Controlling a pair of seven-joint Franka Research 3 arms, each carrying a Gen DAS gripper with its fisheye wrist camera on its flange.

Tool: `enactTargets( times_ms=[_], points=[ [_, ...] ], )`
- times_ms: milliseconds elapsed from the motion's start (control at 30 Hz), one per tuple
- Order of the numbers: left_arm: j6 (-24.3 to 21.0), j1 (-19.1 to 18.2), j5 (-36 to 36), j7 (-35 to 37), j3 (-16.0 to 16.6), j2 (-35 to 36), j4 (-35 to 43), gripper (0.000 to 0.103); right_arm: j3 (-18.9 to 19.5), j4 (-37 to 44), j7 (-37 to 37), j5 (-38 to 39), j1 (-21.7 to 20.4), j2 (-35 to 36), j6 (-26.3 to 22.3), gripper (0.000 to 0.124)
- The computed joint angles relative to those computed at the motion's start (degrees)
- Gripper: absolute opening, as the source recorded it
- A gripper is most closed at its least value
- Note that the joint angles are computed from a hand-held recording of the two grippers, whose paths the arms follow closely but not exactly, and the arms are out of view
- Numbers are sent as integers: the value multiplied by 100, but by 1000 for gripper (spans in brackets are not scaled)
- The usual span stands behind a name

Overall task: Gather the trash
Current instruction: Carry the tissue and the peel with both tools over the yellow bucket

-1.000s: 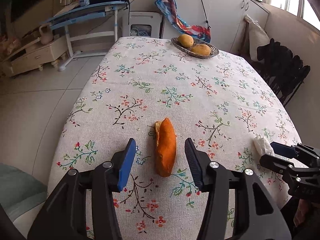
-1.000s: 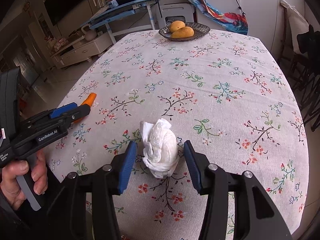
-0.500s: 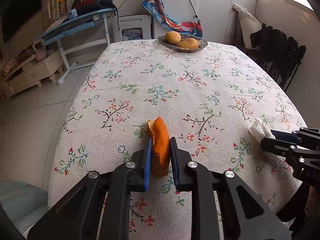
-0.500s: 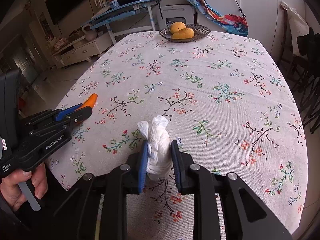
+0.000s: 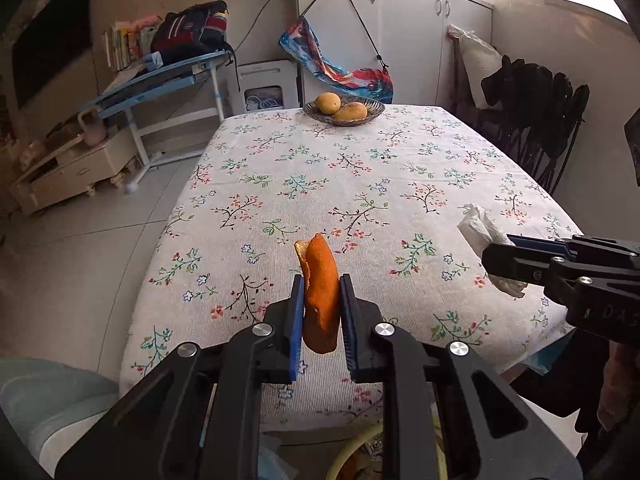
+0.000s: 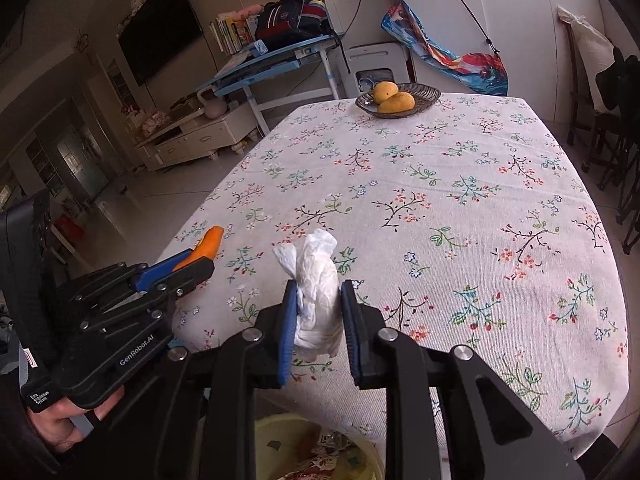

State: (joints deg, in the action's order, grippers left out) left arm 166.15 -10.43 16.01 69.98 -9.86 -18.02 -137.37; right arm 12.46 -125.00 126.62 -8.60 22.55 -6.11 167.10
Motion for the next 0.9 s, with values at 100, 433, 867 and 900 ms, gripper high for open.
enactTargets(
  times_ms=[100, 433, 867, 900],
  points=[
    [-49, -65, -79, -39, 3, -329, -239, 17, 77, -179, 155, -97, -29, -167, 156, 22],
    [-285, -326, -240, -137, 33, -1240, -890, 17, 344, -666, 82, 190, -26, -636, 264, 22],
    [-651, -624, -403, -275, 58, -2197, -1568, 17, 401, -1043, -530, 1140, 507, -973, -266, 23],
    [-678, -639, -405, -281, 59, -2253, -1607, 17, 402, -1044, -562, 1191, 541, -977, -333, 23]
  ],
)
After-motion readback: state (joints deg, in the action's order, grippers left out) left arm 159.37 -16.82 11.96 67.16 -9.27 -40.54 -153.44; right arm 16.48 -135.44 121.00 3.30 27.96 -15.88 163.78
